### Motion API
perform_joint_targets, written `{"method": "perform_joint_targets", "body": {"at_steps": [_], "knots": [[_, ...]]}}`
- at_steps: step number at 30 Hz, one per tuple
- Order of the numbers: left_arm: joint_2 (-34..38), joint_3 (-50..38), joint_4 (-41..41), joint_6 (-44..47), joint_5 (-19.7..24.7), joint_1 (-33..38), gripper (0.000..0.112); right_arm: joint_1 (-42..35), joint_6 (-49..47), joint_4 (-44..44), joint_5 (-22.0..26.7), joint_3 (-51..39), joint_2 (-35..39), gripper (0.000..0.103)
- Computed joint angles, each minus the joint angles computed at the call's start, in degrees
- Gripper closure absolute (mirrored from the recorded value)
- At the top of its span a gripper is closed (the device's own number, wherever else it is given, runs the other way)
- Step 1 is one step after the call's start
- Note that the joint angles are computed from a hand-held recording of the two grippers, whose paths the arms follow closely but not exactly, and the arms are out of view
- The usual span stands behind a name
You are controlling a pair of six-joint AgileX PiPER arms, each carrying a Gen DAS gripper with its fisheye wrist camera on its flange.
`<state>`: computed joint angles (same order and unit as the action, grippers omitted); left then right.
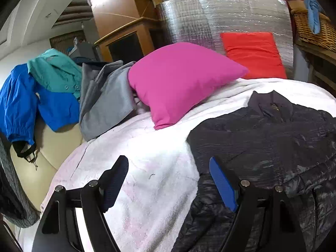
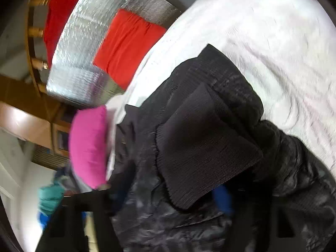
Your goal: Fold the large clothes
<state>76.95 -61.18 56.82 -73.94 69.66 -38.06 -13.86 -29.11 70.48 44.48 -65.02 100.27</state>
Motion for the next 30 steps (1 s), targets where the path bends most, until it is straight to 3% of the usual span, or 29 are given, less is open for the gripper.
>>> {"method": "perform_joint_targets", "body": {"at_steps": [5, 13, 16, 19, 21, 24, 26, 30], "knots": [[-0.8, 0.3, 0.1, -0.4, -0.2, 0.3, 0.032, 0.2, -0.2, -1.2, -2.2, 1.3, -2.4, 0.084], [-0.7, 0.4, 0.2, -1.0, -0.1, -0.1, 0.032, -2.2, -4.4, -0.8, -3.6, 6.7, -11.6, 0.085], [0.0, 0.1, -1.1, -0.2, -1.4, 0.7, 0.032, -2.5, 0.3, -7.6, -1.1, 4.5, -8.9, 0.085], [1.9, -0.9, -7.8, 4.7, -7.0, 5.0, 0.032, -4.9, 2.0, -7.4, 5.7, 1.8, -3.3, 0.084], [3.2, -1.7, -15.5, 10.1, -12.0, 9.4, 0.032, -8.3, 0.7, -5.7, 10.6, 0.8, -1.7, 0.078], [4.7, -2.3, -25.9, 16.2, -17.6, 15.4, 0.032, -13.0, -2.6, -3.7, 10.0, 1.5, -4.1, 0.067], [4.7, -2.0, -31.0, 18.8, -20.7, 18.4, 0.032, -17.1, -5.1, -1.4, 7.7, 3.1, -5.8, 0.028], [6.1, -2.4, -37.3, 21.5, -23.9, 22.2, 0.032, -19.1, -6.4, -1.4, 6.4, 0.8, -3.0, 0.024]]}}
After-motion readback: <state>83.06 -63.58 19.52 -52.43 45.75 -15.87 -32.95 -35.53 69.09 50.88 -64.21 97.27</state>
